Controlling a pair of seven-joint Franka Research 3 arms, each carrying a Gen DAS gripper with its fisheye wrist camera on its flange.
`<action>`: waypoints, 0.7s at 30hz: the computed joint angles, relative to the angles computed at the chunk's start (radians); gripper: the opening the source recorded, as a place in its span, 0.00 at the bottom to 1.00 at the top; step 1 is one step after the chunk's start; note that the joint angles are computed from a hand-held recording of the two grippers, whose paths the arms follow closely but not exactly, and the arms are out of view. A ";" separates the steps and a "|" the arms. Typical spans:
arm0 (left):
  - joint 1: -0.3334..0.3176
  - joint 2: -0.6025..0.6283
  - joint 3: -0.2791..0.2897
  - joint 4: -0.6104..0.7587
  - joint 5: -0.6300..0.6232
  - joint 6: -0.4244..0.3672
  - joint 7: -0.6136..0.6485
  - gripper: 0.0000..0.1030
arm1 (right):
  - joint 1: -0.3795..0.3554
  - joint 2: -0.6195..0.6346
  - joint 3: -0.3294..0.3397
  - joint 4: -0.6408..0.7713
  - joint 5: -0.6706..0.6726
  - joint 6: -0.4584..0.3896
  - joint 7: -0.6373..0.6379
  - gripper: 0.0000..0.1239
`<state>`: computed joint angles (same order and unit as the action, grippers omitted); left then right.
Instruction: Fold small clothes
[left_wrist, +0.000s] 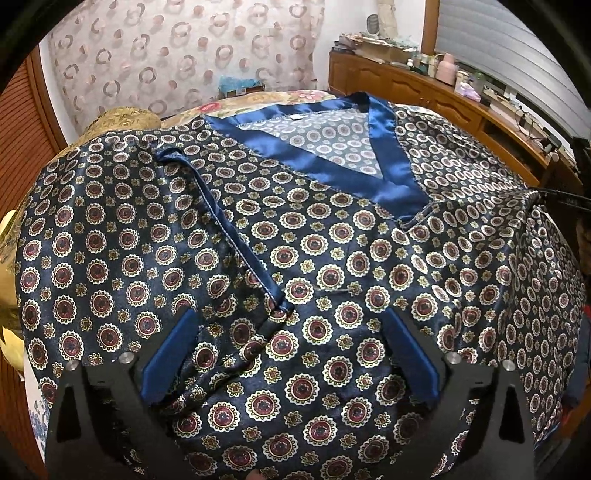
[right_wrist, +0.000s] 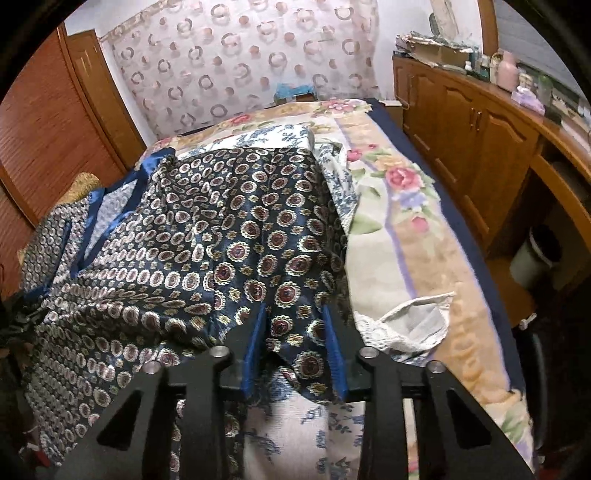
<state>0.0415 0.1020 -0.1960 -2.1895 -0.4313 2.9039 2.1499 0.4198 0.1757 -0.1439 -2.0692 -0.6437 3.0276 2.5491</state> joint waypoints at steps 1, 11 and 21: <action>-0.001 0.001 0.001 0.000 0.003 0.001 -0.003 1.00 | 0.020 -0.005 -0.020 0.005 -0.045 -0.022 0.032 0.15; 0.001 0.001 -0.001 0.000 0.007 0.002 -0.006 1.00 | 0.021 0.004 0.013 0.093 -0.272 -0.072 0.151 0.02; 0.012 -0.036 -0.019 -0.030 -0.135 0.066 0.103 0.99 | 0.043 0.065 0.069 0.193 -0.276 -0.027 0.069 0.02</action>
